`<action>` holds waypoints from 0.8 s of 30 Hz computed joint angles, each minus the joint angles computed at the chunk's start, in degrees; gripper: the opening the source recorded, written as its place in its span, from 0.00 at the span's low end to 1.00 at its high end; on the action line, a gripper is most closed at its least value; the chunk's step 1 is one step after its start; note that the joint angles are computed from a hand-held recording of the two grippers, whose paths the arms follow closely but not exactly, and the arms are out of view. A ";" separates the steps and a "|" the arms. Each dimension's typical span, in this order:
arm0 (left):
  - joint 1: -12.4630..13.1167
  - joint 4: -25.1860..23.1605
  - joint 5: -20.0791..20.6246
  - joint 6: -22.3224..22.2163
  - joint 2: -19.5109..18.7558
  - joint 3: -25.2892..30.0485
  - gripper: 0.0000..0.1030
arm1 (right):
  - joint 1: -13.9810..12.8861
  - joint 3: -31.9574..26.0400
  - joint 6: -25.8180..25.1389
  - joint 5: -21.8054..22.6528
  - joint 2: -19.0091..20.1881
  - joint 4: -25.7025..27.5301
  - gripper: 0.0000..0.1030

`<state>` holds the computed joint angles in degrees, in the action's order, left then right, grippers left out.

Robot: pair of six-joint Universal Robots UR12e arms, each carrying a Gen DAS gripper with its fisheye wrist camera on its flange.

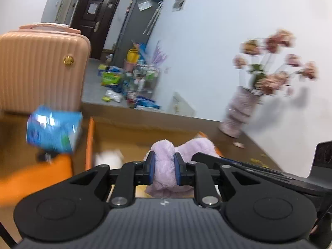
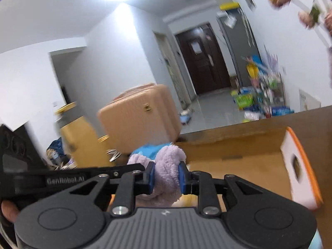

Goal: Organize soft objects
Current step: 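Lift the lavender towel and carry it into the cardboard box, then open both grippers to release the towel and withdraw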

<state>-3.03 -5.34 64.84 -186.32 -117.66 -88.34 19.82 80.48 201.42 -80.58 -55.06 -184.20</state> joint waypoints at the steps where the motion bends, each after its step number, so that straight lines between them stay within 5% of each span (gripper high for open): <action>1: -0.15 -2.81 1.47 1.11 -2.30 3.83 0.18 | -0.42 -3.78 -0.01 0.79 1.93 3.39 0.21; 8: -0.76 -21.08 10.17 4.18 -13.15 21.54 0.23 | -1.68 -29.69 2.85 1.48 16.19 29.87 0.22; 10: -1.02 -19.79 12.90 4.97 -13.88 21.57 0.29 | -1.73 -34.10 5.41 0.87 18.87 34.35 0.24; 13: -0.67 -15.56 11.85 4.94 -13.28 19.14 0.34 | -1.41 -37.65 4.46 -0.29 20.97 40.91 0.32; 15: -0.57 -13.99 11.44 5.21 -12.23 17.18 0.40 | -1.85 -37.93 4.85 2.56 21.27 41.52 0.36; 18: -0.60 -13.00 11.51 5.91 -10.61 15.29 0.41 | -2.36 -36.97 5.24 5.00 20.68 40.95 0.54; 22: -0.53 -11.69 12.14 5.91 -7.43 12.52 0.46 | -1.87 -30.81 5.02 0.71 16.35 37.52 0.54; 24: -0.48 -11.59 13.22 5.54 -5.41 10.63 0.62 | -2.32 -27.33 3.85 -0.34 13.79 35.92 0.54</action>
<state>-3.50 -16.94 78.06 -180.77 -123.07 -77.71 17.50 53.15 205.26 -80.91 -41.27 -148.28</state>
